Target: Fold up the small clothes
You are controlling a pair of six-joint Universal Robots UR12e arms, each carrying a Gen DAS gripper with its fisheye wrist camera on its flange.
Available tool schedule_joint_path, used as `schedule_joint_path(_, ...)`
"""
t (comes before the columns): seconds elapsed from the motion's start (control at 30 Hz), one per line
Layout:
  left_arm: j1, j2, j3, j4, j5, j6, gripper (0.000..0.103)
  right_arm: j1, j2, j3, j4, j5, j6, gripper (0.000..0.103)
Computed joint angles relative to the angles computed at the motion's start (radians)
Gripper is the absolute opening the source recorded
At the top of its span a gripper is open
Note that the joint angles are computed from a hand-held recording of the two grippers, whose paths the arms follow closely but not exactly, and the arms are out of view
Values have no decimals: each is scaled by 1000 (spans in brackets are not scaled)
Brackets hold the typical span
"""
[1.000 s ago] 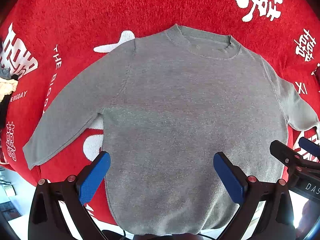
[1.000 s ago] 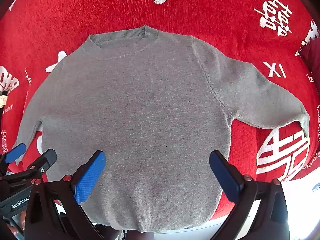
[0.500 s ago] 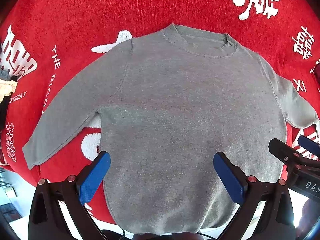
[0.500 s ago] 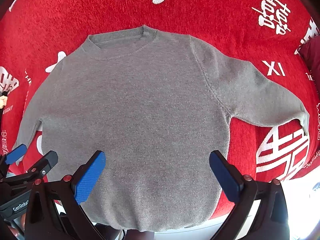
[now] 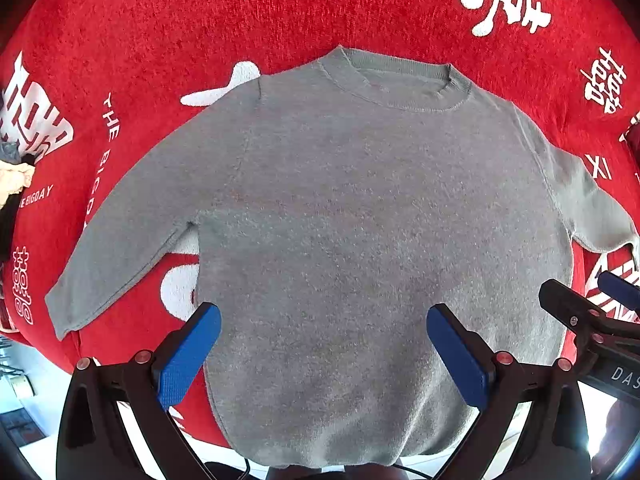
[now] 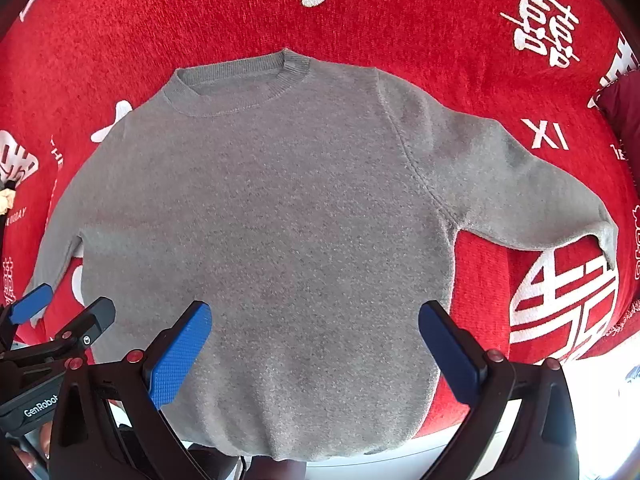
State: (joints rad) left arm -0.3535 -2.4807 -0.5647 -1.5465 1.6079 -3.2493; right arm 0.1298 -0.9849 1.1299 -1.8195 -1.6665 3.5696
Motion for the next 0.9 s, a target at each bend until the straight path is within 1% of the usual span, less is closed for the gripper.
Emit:
schedule_joint_path(0.23,-4,8,-15,11,23,-5,103,-2,-12,18,-10,1,-8,103)
schedule_joint_path(0.47,-3,20,-39,28,3,2,103,-2,-15,23,-13,1,-10,103)
schedule_joint_path(0.9,0,34,-64,39,-16,-16,103,0,-17,28,-8,7,-8,103)
